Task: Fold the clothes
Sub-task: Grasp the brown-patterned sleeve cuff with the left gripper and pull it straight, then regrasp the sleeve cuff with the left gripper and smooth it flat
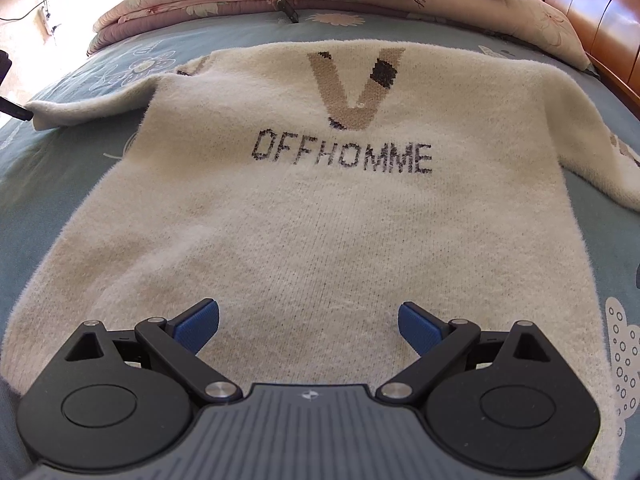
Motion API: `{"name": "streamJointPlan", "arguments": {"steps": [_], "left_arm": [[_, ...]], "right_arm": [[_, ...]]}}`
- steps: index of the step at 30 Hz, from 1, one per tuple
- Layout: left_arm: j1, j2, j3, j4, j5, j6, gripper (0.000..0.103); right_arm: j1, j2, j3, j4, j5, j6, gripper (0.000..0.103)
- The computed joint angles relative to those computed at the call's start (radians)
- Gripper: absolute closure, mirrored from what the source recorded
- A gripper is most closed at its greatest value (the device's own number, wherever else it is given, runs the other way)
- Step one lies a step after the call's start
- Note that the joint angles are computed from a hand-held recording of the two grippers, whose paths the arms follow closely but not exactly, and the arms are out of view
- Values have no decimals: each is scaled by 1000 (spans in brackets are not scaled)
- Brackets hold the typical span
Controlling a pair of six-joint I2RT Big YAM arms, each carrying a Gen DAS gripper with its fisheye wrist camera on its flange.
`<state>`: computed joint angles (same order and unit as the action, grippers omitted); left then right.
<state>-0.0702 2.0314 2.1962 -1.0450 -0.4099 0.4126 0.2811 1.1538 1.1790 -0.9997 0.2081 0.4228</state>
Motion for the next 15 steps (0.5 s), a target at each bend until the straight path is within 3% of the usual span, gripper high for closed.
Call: {"name": "streamJointPlan", "arguments": {"steps": [3,6,9,10,12,15], "left_arm": [[41,15,47,-119,49,-142,86],[64,-25,24,-159,121,-222,86],[66,-70,-4,-163,212,-250,84],[65,-67,20,-191,273,-283,81],[75,-58,55,-255,458,-376,65],[87,-91,-34,-207,724,-527,55]], "right_arm": [[0,-4,-1,0,0,2,5],[2,-7,-1,2,0,5,5],[11,-8,3,5,-1,7,5],[16,-8,5,6,0,8,5],[26,-8,9,7,1,7,5],[35,-13,10,11,-2,8,5]]}}
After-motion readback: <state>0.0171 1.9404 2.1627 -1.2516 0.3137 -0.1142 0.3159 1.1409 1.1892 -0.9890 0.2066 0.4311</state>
